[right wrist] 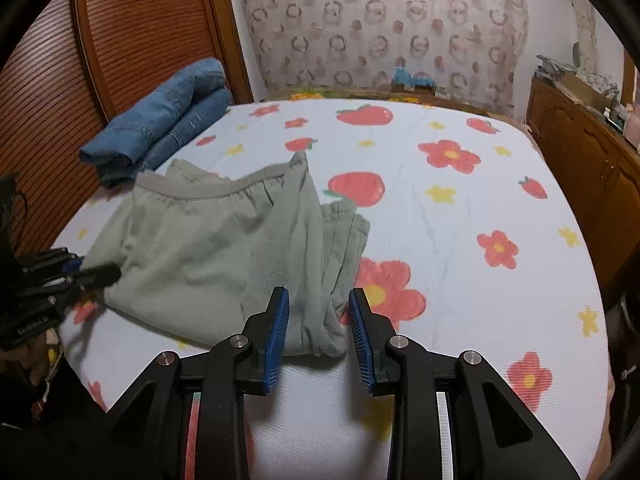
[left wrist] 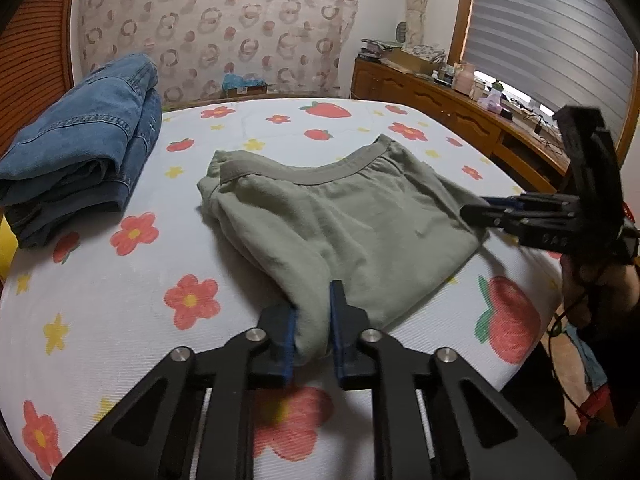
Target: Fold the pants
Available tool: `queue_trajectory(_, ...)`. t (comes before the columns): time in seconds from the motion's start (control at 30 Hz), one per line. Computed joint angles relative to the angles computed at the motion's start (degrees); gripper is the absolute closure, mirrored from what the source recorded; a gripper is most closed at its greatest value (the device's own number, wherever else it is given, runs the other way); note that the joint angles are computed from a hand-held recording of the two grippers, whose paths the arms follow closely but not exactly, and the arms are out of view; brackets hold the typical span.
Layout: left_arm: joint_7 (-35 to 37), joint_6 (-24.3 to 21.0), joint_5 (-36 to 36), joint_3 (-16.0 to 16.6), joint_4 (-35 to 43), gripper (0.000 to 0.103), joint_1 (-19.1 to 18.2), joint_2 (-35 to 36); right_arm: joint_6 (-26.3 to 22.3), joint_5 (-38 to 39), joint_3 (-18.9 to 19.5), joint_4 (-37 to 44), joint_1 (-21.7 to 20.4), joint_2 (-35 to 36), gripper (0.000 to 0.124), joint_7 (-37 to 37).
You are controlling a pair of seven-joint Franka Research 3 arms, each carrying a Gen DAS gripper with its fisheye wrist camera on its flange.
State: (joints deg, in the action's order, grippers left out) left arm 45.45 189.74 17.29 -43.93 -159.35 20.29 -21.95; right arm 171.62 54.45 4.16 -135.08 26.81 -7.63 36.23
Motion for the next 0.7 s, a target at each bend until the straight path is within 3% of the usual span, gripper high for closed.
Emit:
queue_trajectory(0.07,-0.1,0.3,-0.1,-0.9,-0.1,0.090,0.6,-1.0,-0.5,2.5,-0.6,0.1,0.8,-0.3,0.110,-2.7)
queue_trajectory(0.13,-0.2,0.2,0.0,0.3,-0.3,0.091,-0.7,-1.8,0.0,2.4,0.0,-0.2,0.8,-0.7,0.114,-2.4)
queue_trajectory(0.2,-0.2,0.0,0.3,1.9,-0.7,0.091,-2.4,-2.5,-0.5,4.6,-0.5,-0.6,1.6,-1.8,0.114,-4.5)
queue_trajectory(0.3,0.1,-0.7,1.0,8.0,-1.9,0.091,-8.4,-4.0,-1.4,7.3,-1.1,-2.7,2.4,-4.9,0.114,-6.6)
queue_trajectory(0.53,-0.7,-3.4,2.2,14.5,-3.6,0.090,-15.3,-5.4,-2.0,3.2,-1.1,-7.3,2.7,-9.5,0.114,-1.7)
queue_trajectory(0.63,-1.4,-5.2,3.3,14.7,-3.5,0.082,-15.3,-5.5,-1.2,-1.3,-0.3,-8.1,1.9,-9.9,0.109,3.2)
queue_trajectory(0.7,-2.3,-5.4,4.6,13.4,-3.6,0.068,-13.3,-6.3,-0.1,-4.2,0.2,-8.2,1.6,-9.8,0.099,6.4)
